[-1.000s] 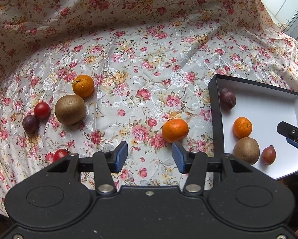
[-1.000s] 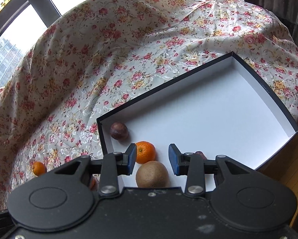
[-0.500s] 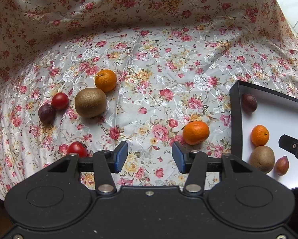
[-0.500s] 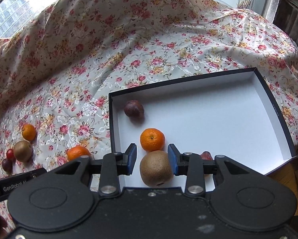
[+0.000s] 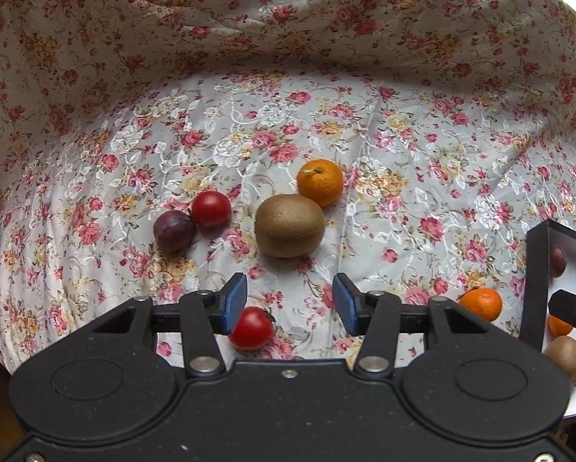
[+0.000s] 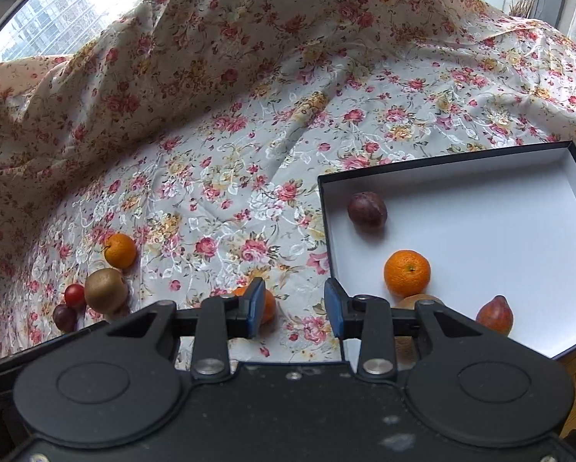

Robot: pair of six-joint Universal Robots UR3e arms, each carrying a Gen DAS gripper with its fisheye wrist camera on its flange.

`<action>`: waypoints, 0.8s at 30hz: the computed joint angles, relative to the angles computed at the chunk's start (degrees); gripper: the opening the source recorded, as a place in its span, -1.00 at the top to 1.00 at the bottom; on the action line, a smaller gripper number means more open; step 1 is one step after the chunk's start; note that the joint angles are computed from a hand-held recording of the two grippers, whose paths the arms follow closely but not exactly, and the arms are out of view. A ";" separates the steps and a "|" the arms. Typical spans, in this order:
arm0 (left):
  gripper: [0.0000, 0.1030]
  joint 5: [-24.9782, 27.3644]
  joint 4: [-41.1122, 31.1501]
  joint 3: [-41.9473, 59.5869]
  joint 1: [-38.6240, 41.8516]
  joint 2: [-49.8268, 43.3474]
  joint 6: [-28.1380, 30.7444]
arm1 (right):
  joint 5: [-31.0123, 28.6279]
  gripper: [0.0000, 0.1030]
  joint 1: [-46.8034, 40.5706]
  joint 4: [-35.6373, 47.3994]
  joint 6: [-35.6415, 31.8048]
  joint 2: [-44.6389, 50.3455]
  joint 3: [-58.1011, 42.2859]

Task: Organize fruits
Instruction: 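Withdraw both open grippers from the box toward the remaining fruits, then grasp a brown kiwi with the left gripper while the right gripper grasps a tangerine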

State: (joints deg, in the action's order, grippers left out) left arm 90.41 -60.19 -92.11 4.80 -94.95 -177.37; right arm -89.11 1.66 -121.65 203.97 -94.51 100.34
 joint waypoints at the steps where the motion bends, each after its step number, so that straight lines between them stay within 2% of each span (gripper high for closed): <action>1: -0.10 1.08 0.85 0.14 0.50 -0.26 0.17 | 0.29 0.28 0.87 0.63 -0.07 1.39 -1.55; 3: -0.10 2.60 1.06 1.36 1.56 -1.30 0.87 | 1.12 0.28 2.25 2.01 0.22 3.85 -4.28; 6: -0.11 1.74 -0.74 4.04 4.06 -3.09 1.85 | 3.92 0.28 3.36 4.67 0.80 7.35 -8.30; 11: -0.11 1.81 -3.48 10.02 6.68 -7.85 -0.45 | 8.44 0.28 5.09 6.48 2.50 13.40 -14.89; 16: -0.11 4.74 -6.33 16.09 7.87 -12.81 -4.12 | 7.85 0.28 8.75 9.09 3.28 21.99 -25.98; 21: -0.11 1.64 -6.61 17.36 11.08 -14.53 -4.13 | 6.95 0.28 12.05 10.89 2.84 30.24 -36.80; 24: -0.11 -0.93 -5.48 15.50 12.85 -14.23 -1.93 | 5.21 0.28 13.62 9.83 1.59 31.89 -37.58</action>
State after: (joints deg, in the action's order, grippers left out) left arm 89.48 -65.67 -76.62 17.65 -109.18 -179.30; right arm -83.90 15.28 -111.82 205.56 -62.62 62.76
